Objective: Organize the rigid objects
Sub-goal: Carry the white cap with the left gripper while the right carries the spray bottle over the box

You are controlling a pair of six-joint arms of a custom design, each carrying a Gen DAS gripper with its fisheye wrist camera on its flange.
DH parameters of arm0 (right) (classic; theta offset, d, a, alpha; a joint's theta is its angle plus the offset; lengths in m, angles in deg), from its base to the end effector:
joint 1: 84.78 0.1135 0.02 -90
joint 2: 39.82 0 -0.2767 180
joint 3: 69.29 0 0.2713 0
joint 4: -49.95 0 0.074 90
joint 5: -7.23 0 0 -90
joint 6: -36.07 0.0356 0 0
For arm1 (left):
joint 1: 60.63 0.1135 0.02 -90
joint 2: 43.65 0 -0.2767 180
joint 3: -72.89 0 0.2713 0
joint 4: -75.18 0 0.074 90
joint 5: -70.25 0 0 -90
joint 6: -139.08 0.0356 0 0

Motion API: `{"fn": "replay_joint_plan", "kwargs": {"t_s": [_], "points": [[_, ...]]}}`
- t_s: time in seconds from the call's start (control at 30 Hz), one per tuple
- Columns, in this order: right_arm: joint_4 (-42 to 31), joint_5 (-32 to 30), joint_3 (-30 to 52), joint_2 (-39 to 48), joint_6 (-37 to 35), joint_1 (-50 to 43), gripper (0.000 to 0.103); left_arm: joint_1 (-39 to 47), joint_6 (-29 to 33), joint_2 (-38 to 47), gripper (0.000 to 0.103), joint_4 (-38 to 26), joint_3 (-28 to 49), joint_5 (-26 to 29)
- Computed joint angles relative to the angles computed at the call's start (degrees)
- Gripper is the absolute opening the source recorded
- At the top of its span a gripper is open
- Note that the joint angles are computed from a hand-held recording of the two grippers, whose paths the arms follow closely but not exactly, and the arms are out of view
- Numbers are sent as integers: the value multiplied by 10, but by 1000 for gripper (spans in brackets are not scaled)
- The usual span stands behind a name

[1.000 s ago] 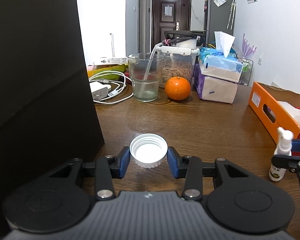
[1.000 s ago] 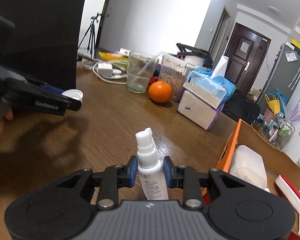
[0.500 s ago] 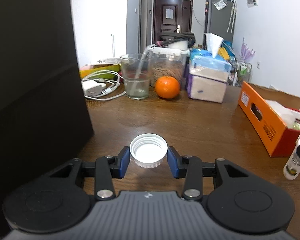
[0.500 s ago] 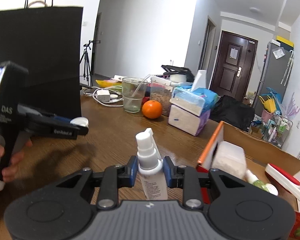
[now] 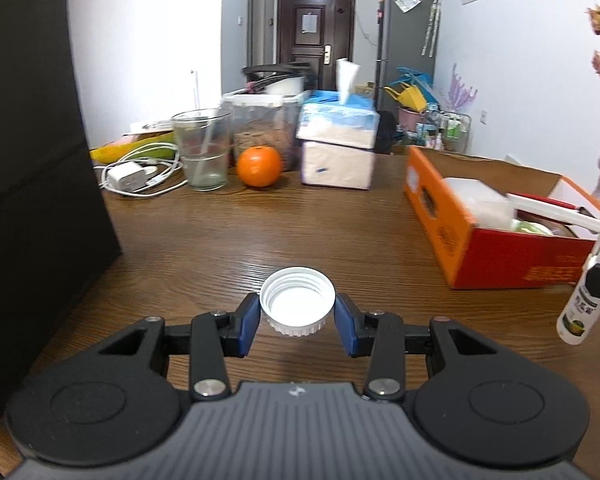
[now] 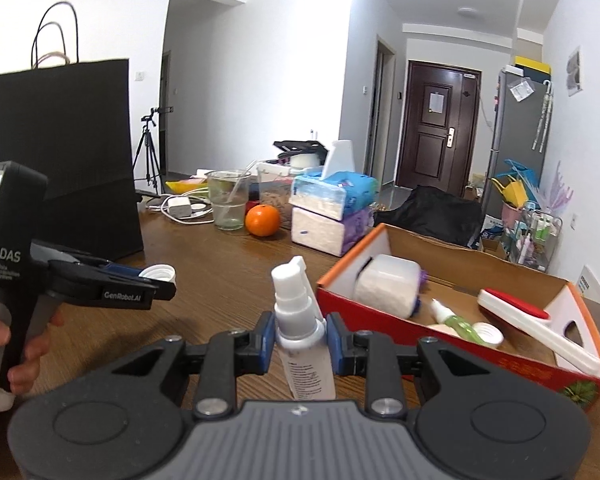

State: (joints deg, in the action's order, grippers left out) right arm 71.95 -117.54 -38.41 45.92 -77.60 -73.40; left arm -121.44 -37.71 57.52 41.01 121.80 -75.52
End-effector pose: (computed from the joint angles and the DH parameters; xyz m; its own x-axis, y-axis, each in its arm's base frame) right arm 0.2336 0.0677 0.1116 -0.2336 -0.3834 -0.8936 -0.7921 0.6080 -0.0538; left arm 0.1454 -0.2000 0.0766 -0.4925 -0.2700 -0.8274 -0.4599 0.8878 -0.0160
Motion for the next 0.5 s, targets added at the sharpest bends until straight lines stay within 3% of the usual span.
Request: {"fn": "replay_joint_plan", "kwargs": {"t_s": [0.3,0.5], "points": [[-45,-107,-13,-20,-52,-129,27,-68,-75,58,41,-136,125,-17],[-102,-178,-9,-33,-104,-211,27,-90,-92,98,41,-189,201,-21]]}}
